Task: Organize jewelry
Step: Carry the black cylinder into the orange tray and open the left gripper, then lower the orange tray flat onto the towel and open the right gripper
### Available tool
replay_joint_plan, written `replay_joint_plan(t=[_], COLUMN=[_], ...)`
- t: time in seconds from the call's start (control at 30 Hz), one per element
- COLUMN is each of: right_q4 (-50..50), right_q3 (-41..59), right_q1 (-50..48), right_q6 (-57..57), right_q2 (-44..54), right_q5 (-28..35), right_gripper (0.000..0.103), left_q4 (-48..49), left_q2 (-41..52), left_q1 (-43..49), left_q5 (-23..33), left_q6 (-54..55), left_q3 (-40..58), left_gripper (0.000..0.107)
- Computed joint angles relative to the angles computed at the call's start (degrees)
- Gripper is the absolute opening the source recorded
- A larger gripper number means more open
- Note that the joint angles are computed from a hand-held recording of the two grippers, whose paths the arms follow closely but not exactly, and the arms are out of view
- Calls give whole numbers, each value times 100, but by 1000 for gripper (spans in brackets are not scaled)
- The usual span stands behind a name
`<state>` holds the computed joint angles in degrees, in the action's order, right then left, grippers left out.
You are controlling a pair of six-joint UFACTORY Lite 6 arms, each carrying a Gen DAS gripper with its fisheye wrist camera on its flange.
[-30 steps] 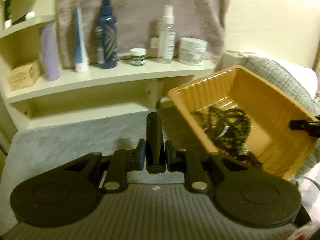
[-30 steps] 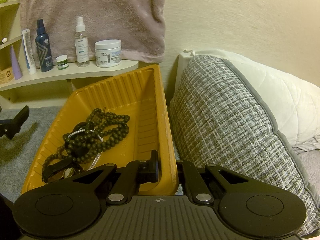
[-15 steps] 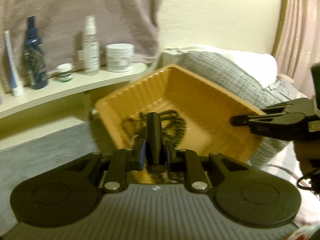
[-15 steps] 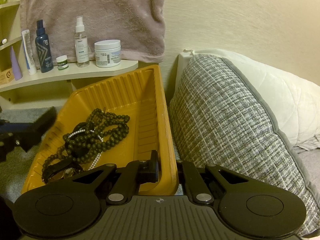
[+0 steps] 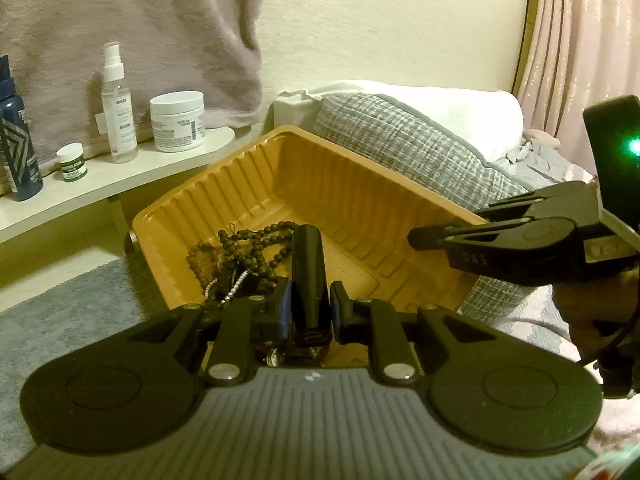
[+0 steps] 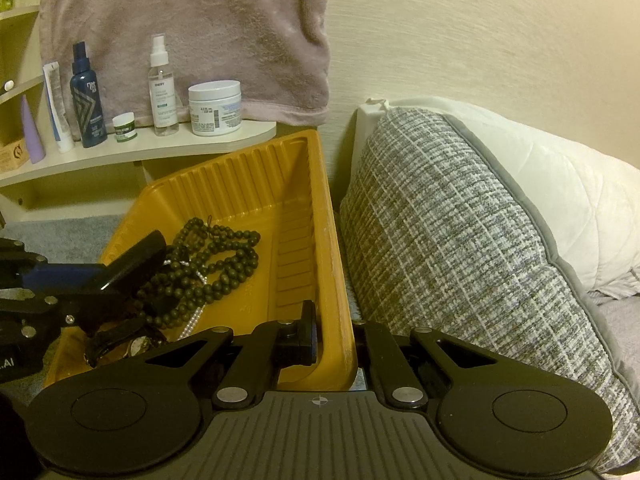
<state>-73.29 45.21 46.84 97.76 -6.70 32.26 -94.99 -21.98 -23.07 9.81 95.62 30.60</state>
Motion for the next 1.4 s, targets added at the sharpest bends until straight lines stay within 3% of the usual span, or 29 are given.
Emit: replay_joint_plan(t=[0.57, 0.67, 0.8, 1.13, 1.4], right_q4=[-5, -11, -35, -233, -1320], right_q3=[-7, -23, -75, -360, -934], right_q1=[3, -4, -16, -435, -1057], right_q6=[12, 25, 58, 406, 1789], right_q2=[-4, -16, -57, -189, -385], right_q5=[2, -8, -49, -595, -1432], right_gripper=[4, 5, 4, 5, 7], left_q4=[-200, -458, -668, 1521, 2047], left_q2=[249, 231, -50, -1067, -1465], left_q1=[-35, -36, 210, 1930, 2843], left_q5=[122, 113, 112, 686, 1067], left_q6=[244, 520, 668, -1426, -1876], left_q3=[51, 23, -177, -768, -1078], left_gripper=[19, 28, 28, 32, 38])
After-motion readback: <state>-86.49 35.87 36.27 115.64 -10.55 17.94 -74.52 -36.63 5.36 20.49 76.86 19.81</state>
